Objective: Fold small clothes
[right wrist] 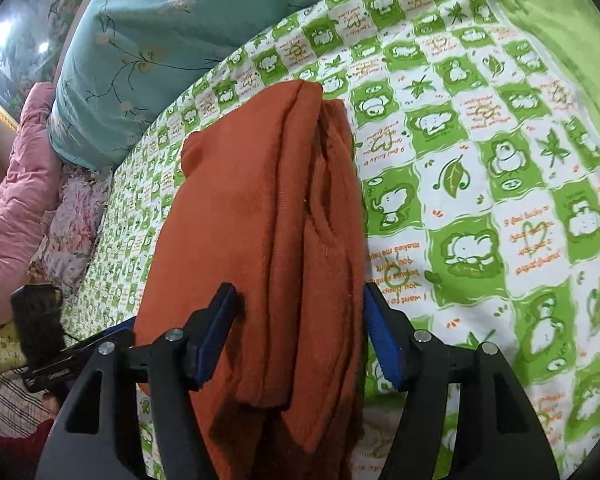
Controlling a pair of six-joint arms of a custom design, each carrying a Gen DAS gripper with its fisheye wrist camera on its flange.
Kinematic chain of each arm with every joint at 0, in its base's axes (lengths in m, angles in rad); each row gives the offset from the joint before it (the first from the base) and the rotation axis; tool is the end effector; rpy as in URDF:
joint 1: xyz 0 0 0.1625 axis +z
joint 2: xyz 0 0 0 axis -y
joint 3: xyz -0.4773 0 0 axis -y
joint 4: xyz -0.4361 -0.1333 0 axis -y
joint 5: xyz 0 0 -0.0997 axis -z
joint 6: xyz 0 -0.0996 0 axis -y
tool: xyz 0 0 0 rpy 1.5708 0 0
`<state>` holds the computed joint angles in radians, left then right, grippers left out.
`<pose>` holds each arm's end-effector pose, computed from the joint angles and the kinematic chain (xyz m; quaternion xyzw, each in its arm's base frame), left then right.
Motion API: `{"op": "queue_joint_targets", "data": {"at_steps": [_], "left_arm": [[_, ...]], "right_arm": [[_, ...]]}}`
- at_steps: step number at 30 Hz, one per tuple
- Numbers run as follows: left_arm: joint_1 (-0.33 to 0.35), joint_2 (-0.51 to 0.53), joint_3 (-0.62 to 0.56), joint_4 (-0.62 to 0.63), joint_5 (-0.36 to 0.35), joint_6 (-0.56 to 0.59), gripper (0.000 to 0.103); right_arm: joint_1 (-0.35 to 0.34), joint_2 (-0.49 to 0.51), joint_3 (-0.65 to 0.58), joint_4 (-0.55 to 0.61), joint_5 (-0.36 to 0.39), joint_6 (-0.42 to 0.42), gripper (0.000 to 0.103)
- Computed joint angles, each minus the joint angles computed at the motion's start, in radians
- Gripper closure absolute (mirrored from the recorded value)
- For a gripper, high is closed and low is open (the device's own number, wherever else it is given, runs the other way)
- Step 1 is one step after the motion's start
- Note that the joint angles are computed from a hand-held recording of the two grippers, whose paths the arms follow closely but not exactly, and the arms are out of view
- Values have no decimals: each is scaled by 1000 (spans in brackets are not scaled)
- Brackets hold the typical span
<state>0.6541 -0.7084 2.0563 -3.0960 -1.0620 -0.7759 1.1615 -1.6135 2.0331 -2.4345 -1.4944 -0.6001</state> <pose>-0.3436 -0.4925 -0.0203 0.0456 0.9632 -0.2445 0.1020 -0.0739 -0.5245 0.4149 0.1012 -0.9695 0.2106 0.0738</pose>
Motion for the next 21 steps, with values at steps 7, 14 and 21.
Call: {"op": "queue_joint_targets", "data": {"at_steps": [7,14,21], "left_arm": [[83,84,-91,-61,-98,92,47],[44,61,-63,-125,-59,125,82],[-60,-100,122,-176,86,72,83]], "right_arm": [[-9,46,-27,17,47,40,38],[4,24,-10,39,69,40,76],[50,-28,71,81,143,-3,79]]}}
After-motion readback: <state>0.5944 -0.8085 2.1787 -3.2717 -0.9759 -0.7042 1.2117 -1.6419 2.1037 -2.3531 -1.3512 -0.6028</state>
